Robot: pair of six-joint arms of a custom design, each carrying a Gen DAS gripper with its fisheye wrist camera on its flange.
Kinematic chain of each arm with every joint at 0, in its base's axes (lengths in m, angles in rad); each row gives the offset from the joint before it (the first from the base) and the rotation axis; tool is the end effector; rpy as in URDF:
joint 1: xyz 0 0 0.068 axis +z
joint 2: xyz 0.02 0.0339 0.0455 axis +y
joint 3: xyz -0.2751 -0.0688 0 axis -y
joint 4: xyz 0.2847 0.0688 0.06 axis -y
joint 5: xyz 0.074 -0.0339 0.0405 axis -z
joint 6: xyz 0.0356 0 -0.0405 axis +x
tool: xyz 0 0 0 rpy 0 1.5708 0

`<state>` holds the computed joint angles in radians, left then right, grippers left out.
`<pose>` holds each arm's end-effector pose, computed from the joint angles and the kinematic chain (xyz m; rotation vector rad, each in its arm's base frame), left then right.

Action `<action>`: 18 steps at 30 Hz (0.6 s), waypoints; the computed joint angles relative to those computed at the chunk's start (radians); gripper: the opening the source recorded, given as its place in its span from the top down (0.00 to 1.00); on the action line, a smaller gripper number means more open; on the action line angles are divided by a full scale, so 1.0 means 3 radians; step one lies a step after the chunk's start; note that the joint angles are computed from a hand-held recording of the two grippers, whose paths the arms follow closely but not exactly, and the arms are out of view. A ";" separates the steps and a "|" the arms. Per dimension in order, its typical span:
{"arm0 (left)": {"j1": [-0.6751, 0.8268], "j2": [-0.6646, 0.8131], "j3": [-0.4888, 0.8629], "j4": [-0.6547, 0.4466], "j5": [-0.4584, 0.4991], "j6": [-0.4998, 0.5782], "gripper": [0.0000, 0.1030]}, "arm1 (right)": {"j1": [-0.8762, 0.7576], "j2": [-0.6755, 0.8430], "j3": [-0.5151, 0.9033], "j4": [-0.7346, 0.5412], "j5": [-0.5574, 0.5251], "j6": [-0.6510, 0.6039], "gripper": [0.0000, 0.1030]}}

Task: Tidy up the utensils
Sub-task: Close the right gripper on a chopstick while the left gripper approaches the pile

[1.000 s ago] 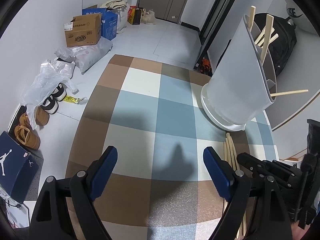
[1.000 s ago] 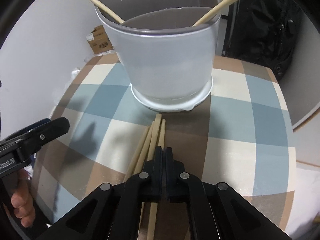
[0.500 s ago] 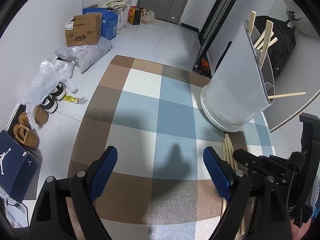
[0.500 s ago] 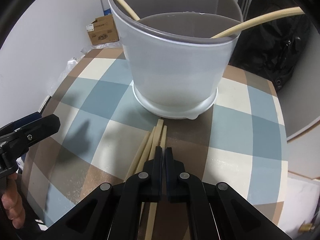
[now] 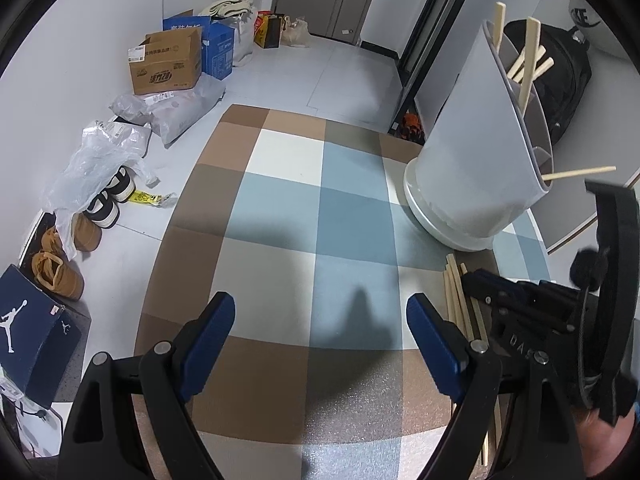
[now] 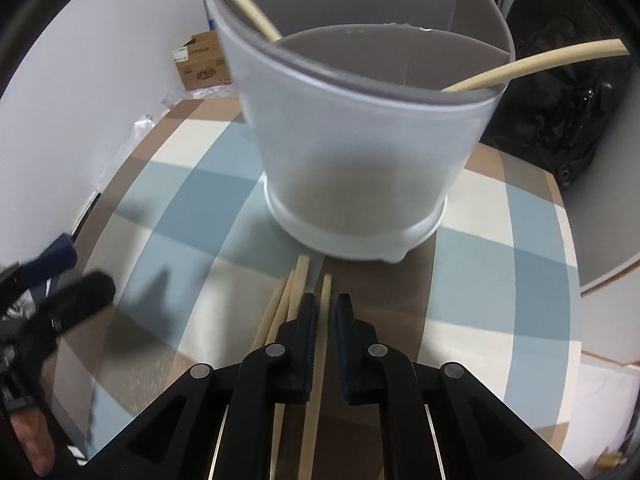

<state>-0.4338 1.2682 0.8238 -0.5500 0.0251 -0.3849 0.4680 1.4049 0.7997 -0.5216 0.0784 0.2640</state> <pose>0.2542 -0.1187 0.2160 0.0733 2.6012 -0.3370 0.2600 0.1283 0.1733 -0.2509 2.6855 0.1191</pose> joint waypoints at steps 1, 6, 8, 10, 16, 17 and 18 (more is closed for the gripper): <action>-0.0008 0.0005 0.0006 -0.0005 -0.0015 0.0008 0.18 | -0.0033 -0.0041 -0.0028 -0.0002 -0.0049 0.0013 0.91; -0.0094 0.0063 0.0027 -0.0022 -0.0033 0.0034 0.18 | -0.0309 -0.0410 -0.0316 -0.0042 -0.0340 0.0147 0.96; -0.0157 0.0051 0.0027 -0.0023 -0.0040 0.0052 0.18 | -0.0420 -0.0579 -0.0411 -0.0142 -0.0334 0.0229 0.96; -0.0239 0.0042 0.0033 -0.0016 -0.0073 0.0074 0.18 | -0.0551 -0.0703 -0.0476 -0.0226 -0.0422 0.0274 0.95; -0.0418 0.0079 0.0067 -0.0054 -0.0099 0.0148 0.18 | -0.0631 -0.0627 -0.0372 -0.0348 -0.0431 0.0078 0.95; -0.0414 0.0101 0.0079 -0.0076 -0.0049 0.0146 0.18 | -0.0611 -0.0569 -0.0334 -0.0335 -0.0405 0.0047 0.95; -0.0409 0.0110 0.0084 -0.0093 -0.0006 0.0135 0.18 | -0.0569 -0.0480 -0.0277 -0.0311 -0.0364 0.0035 0.95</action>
<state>-0.5565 1.3013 0.8490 -0.5780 0.0234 -0.3445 0.2973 1.2609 0.7167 -0.6151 -0.0307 0.2744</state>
